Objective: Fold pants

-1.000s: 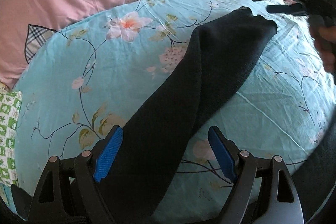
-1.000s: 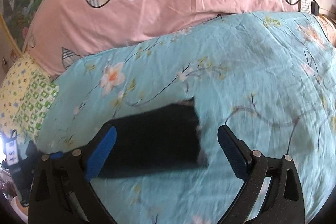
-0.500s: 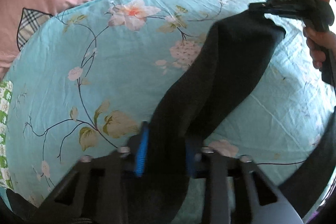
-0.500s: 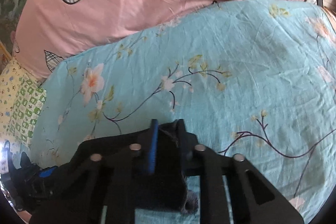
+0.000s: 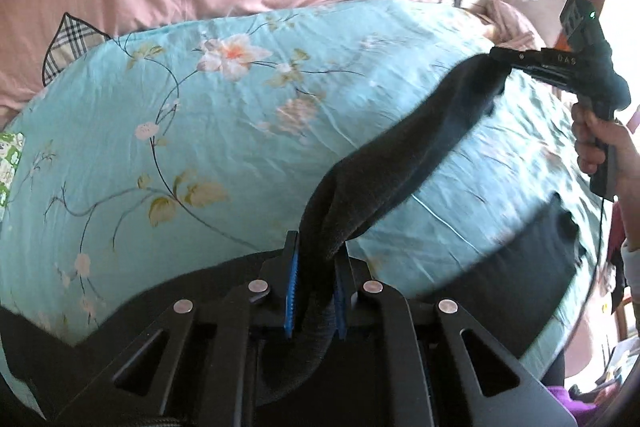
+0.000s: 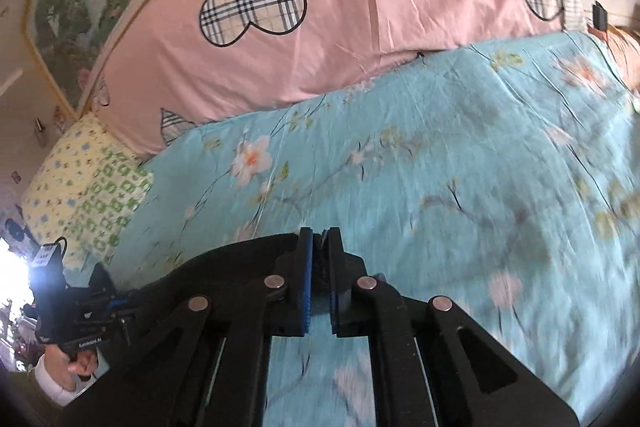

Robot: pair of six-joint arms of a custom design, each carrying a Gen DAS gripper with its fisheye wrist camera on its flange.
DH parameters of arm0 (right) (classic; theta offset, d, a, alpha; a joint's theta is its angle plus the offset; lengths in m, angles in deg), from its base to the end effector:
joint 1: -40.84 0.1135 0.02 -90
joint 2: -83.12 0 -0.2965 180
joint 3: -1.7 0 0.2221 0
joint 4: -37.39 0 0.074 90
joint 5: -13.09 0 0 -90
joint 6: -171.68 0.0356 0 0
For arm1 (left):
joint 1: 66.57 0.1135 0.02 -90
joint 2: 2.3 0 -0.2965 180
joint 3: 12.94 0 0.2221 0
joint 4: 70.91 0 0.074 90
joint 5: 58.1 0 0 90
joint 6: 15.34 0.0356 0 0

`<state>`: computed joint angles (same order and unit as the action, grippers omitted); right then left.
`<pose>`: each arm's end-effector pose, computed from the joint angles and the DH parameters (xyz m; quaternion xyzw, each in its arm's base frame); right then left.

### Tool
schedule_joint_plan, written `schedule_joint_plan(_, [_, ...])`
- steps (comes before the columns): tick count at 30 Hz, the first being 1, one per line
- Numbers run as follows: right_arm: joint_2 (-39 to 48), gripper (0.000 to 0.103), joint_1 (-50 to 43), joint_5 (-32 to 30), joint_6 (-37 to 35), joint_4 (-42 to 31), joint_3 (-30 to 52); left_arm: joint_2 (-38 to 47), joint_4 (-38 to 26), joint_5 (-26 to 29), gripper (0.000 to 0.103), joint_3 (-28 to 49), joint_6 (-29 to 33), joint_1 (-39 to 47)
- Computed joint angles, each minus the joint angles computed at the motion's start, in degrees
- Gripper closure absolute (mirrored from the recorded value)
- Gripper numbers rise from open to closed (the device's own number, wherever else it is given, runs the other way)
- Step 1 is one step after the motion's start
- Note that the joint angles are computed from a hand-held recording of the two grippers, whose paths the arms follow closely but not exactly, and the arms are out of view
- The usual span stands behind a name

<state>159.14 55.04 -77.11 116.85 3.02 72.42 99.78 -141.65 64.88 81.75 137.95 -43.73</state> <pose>0.2461 0.0624 0.3107 0.1640 0.8901 0.1790 0.3857 0.3058 0.1078 0.2732 0.3573 0.8848 -0.1386 0.2652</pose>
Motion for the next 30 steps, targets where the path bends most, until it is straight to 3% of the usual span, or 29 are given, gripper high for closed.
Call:
schedule_joint_plan(11, [-17.59,0.096,15.78,11.43,12.06,-7.27,-11.72,-7.45,-5.78,1.5,0.09,-10.0,14.55,10.49])
schedule_joint_plan(17, [-21.96,0.096,33.12,25.84,23.51,-13.25,-12.19,-9.29,-7.45,2.77,0.09,-12.2,20.65,14.97])
schedule_joint_plan(23, [-21.66,0.096,54.11,40.64,42.5,-23.2,-11.5,-9.55,-8.82,4.04,0.09,-13.87,26.39,18.84])
schedule_joint_plan(30, [-16.63,0.096,70.38,47.47,64.45,-32.84,-11.9,-10.63,-8.56,4.22,0.09,-17.19,33.36,22.68])
